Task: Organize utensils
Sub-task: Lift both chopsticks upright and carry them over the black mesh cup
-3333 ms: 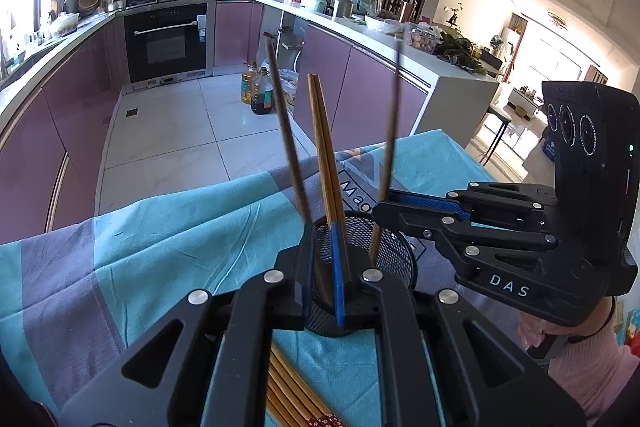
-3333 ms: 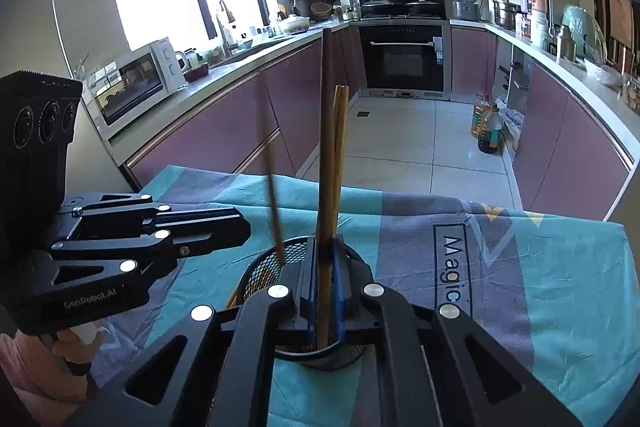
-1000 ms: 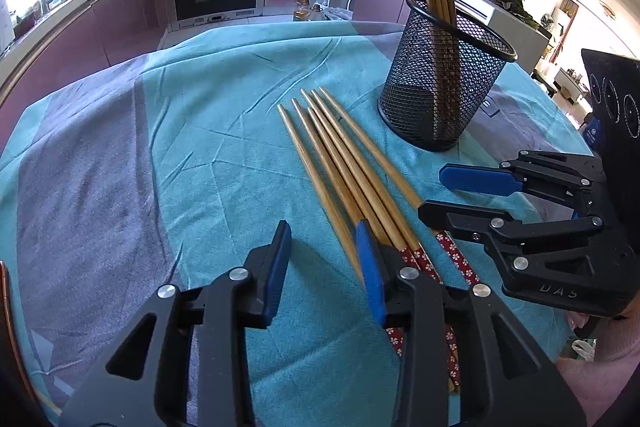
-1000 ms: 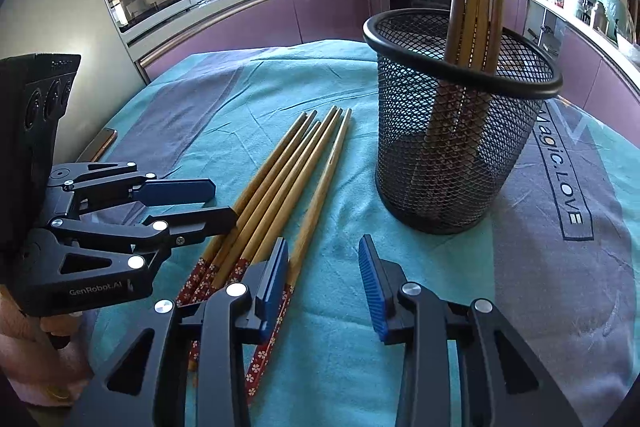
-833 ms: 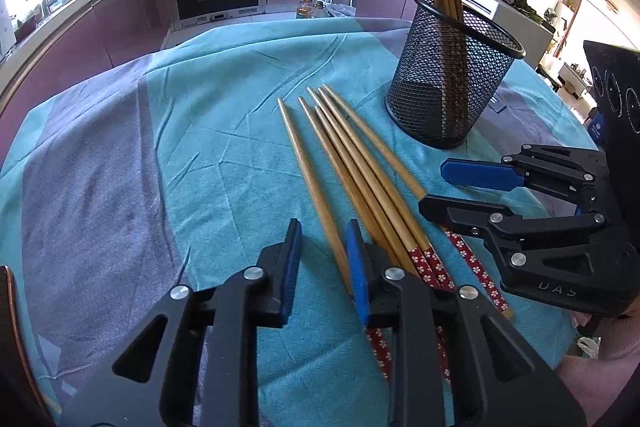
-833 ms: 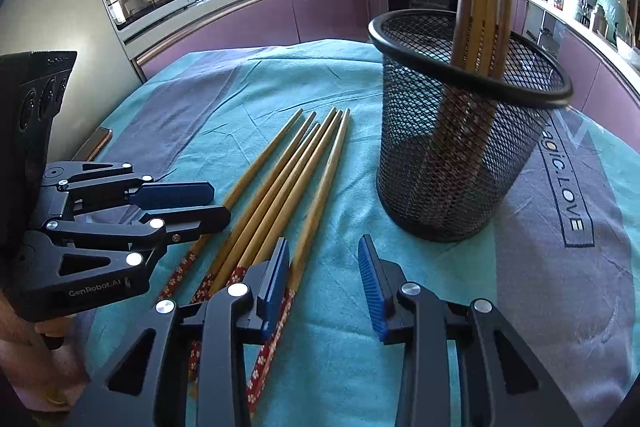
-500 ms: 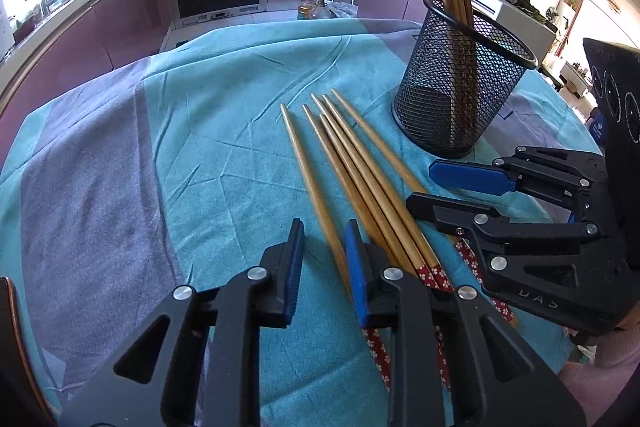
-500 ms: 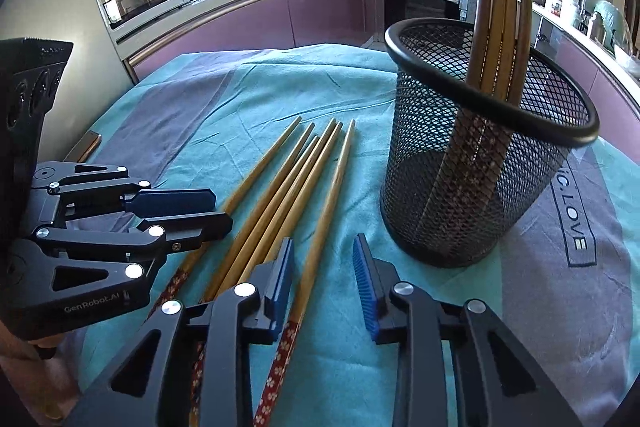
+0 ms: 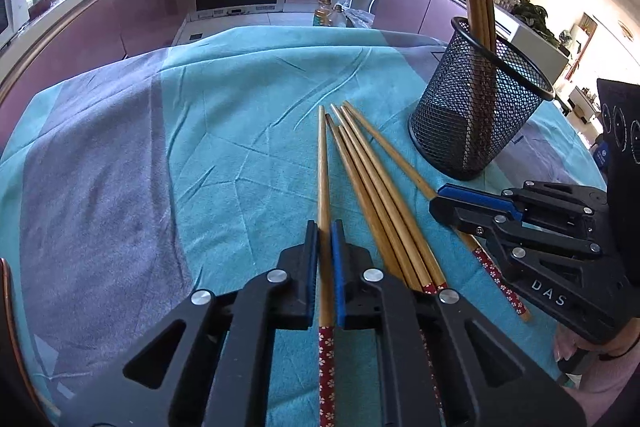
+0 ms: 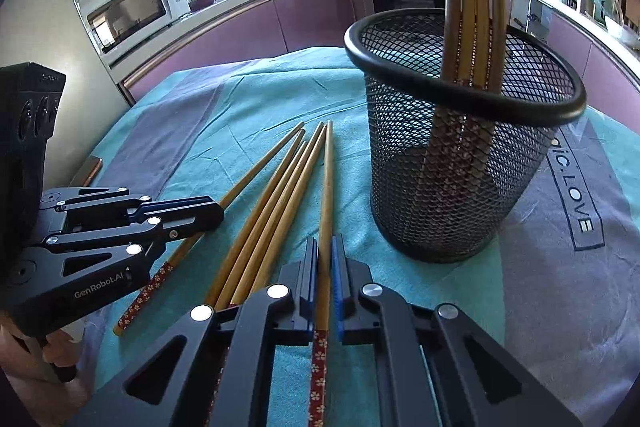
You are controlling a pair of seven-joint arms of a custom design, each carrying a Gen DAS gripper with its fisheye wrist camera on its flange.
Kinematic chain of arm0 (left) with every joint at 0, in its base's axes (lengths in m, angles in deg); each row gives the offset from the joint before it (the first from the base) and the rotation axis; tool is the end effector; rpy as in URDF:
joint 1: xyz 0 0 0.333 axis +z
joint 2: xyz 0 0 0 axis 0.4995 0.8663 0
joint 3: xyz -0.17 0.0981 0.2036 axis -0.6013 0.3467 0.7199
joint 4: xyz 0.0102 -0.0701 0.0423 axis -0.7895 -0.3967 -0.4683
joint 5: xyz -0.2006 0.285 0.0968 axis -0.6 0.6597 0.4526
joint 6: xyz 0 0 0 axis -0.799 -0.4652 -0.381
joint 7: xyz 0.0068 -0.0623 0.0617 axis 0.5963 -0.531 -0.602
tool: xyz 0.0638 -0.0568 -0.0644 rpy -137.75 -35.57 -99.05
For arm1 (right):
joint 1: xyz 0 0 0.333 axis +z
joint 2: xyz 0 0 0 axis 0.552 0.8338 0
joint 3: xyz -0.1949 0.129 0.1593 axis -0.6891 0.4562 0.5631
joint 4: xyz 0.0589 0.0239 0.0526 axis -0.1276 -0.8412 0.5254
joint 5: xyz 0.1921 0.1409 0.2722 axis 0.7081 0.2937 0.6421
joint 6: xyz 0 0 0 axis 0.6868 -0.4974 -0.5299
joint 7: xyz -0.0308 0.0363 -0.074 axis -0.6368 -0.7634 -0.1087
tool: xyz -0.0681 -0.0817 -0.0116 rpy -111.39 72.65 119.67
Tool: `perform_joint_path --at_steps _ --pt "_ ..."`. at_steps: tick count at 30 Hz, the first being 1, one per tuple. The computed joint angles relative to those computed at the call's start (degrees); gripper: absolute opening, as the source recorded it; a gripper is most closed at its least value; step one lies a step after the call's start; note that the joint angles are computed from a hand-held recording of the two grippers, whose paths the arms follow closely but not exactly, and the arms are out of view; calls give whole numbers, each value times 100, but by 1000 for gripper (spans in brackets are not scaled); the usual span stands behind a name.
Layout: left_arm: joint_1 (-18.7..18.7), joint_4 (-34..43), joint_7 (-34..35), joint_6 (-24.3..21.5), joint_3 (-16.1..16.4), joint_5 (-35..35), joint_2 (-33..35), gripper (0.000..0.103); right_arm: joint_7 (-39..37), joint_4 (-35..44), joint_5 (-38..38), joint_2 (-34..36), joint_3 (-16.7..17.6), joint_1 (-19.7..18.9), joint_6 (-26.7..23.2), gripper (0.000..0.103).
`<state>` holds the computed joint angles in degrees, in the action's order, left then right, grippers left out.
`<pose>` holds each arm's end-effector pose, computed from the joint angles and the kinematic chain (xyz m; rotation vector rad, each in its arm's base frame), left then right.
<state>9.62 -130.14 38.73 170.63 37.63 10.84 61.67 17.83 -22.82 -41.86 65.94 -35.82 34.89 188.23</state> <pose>0.5711 -0.2776 0.4108 -1.8916 1.9630 -0.7796 0.5926 0.0408 0.4107 -2.1133 1.2739 -0.2242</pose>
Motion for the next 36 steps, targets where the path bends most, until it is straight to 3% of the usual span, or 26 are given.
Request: perform_joint_path --at_steps 9,25,36 --pt "119 -449 121 384 -101 -171 -352 8 -424 -115 499 -275 -95 -98 -414 6" --pt "477 -1098 1677 1173 -673 -1723 -1128 8 -1365 -289 1643 -899 -622 -137 -1243 6" --pt "505 -1253 2831 1558 -919 -2860 -1564 8 -1782 -253 2213 -1114 -830 -186 -1350 6"
